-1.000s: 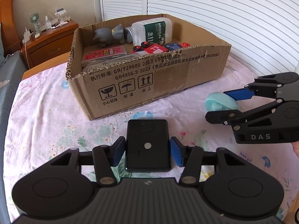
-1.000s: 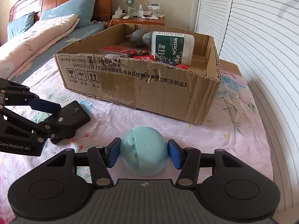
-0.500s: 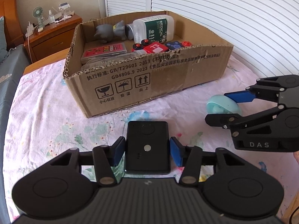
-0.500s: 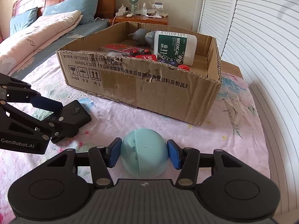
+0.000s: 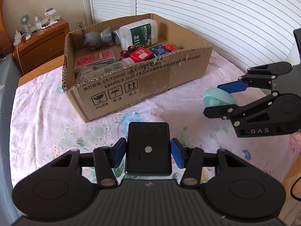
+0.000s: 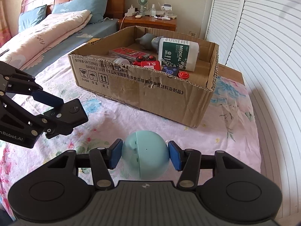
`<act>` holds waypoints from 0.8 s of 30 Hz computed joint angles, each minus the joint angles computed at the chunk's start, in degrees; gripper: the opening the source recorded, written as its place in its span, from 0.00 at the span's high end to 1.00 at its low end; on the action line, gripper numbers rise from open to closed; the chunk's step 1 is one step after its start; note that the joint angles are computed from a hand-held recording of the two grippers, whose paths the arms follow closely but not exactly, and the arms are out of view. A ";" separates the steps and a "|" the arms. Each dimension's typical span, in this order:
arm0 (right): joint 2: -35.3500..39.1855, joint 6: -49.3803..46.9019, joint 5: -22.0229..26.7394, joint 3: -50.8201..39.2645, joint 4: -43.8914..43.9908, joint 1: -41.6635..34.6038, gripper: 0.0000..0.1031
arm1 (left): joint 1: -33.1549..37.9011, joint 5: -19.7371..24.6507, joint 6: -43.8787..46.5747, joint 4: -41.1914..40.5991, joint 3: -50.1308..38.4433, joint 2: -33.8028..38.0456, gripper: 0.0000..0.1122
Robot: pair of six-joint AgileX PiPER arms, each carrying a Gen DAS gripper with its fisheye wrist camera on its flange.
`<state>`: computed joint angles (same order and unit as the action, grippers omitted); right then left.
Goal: Organize rigid objects
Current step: 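Place the power bank in the box with the left gripper while the right places the green case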
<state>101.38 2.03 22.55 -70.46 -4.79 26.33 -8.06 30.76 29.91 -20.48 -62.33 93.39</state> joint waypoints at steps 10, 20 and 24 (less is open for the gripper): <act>-2.86 -3.66 3.56 -1.94 0.19 0.43 0.44 | 1.65 6.15 4.08 -2.09 -4.28 -2.75 0.55; -3.10 -7.69 6.28 -8.25 2.90 0.14 0.44 | 2.55 7.13 2.22 -0.54 -17.52 3.36 0.55; -1.88 -6.71 7.27 -10.89 1.59 0.19 0.44 | 2.55 8.61 -1.20 2.34 -26.16 9.58 0.55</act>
